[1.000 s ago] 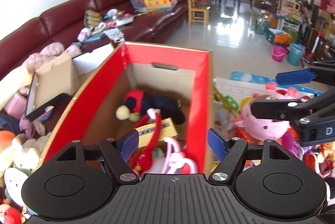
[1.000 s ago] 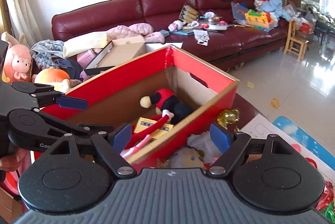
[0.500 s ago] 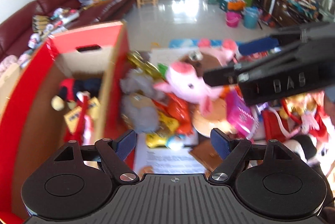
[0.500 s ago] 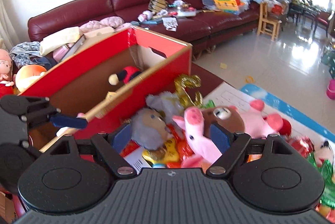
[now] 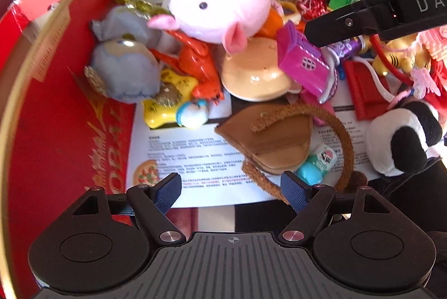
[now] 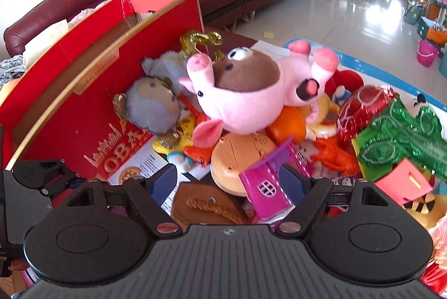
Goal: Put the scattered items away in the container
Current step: 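Move the empty left gripper back to the toy pile, then close the left gripper on the brown fuzzy headband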
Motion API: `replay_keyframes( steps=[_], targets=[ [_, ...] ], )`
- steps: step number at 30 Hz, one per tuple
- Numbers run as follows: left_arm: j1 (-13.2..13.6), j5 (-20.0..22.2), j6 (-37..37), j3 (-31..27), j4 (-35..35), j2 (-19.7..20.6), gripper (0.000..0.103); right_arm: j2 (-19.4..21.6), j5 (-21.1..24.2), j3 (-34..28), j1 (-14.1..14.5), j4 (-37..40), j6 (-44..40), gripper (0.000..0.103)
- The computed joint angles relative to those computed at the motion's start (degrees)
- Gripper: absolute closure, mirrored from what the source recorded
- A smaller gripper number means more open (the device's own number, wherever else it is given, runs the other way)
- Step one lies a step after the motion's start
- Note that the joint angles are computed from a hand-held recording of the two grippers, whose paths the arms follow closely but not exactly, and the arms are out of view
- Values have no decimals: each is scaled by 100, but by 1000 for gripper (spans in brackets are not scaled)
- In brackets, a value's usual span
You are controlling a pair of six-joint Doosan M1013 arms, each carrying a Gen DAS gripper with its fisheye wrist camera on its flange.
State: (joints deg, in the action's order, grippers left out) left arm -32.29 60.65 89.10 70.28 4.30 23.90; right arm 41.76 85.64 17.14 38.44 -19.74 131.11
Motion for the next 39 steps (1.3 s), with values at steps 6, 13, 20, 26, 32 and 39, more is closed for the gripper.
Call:
replay_keyframes(
  steps=[6, 13, 20, 26, 32, 39],
  targets=[
    [15, 31, -27, 90, -165, 58, 17, -302, -156, 720, -13, 117, 329, 25],
    [89, 129, -163, 14, -337, 182, 18, -498, -209, 1245, -54, 374, 587, 30],
    [114, 222, -161, -66, -507, 296, 20, -532, -204, 1431, -78, 559, 695, 35],
    [114, 303, -113, -109, -617, 383, 24, -507, -26, 1511, -109, 697, 758, 48],
    [104, 344, -112, -159, -674, 466, 29, -464, 90, 1552, -137, 867, 700, 57],
    [83, 355, -143, -250, -586, 553, 81, -356, 233, 1436, -155, 949, 621, 60]
  ],
)
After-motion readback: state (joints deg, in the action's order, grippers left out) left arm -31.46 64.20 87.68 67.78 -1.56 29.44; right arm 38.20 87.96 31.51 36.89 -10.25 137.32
